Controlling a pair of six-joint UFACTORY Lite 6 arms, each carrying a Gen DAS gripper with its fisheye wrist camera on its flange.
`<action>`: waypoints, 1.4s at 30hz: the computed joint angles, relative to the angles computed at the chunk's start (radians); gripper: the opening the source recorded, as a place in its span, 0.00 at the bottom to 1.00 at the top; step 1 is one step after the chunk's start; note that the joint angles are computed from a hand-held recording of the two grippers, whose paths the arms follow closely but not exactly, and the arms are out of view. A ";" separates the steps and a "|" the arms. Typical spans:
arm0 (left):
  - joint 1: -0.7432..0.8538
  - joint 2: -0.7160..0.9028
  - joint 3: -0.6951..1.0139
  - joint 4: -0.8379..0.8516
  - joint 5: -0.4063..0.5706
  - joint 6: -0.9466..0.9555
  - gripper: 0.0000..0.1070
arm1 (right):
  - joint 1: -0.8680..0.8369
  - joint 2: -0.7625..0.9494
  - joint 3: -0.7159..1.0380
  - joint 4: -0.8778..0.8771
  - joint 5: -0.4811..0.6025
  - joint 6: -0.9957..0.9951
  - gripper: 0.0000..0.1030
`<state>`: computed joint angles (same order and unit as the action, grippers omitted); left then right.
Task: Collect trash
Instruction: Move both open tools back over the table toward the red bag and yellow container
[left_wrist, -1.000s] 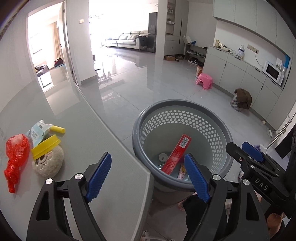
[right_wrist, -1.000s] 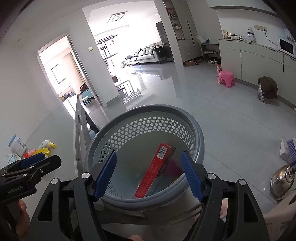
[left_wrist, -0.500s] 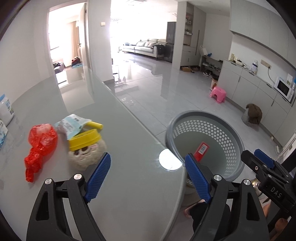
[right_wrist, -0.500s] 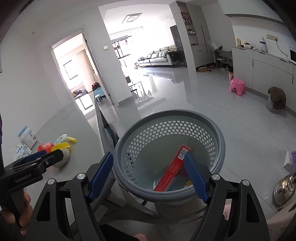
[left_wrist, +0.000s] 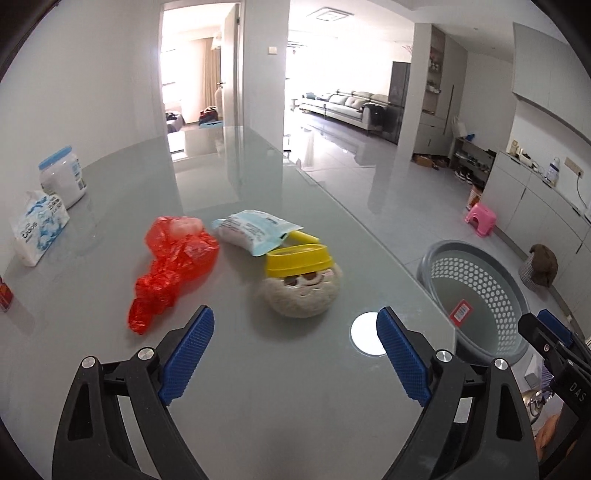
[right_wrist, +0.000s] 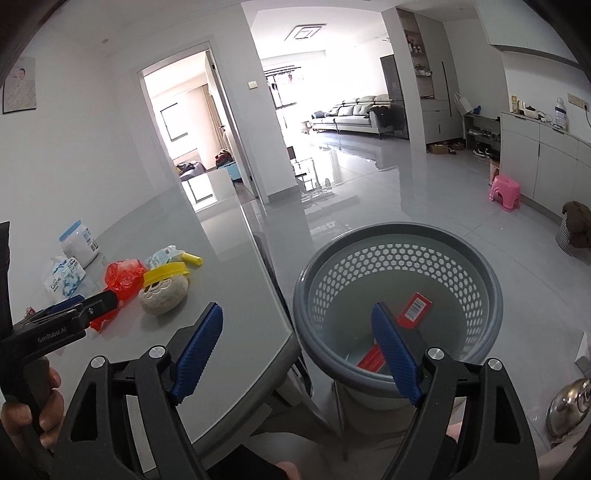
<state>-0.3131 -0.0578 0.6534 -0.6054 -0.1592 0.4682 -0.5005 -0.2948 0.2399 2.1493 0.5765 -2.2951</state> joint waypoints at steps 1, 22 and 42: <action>0.033 -0.014 -0.014 0.064 0.005 -0.056 0.82 | 0.041 0.001 0.005 0.035 -0.018 -0.012 0.77; 0.506 0.111 0.017 1.009 -0.051 -0.849 0.83 | 0.629 0.406 0.346 0.658 -0.134 -0.390 0.78; 0.563 0.337 0.213 1.239 -0.065 -1.039 0.83 | 0.763 0.860 0.966 0.666 -0.430 -0.362 0.80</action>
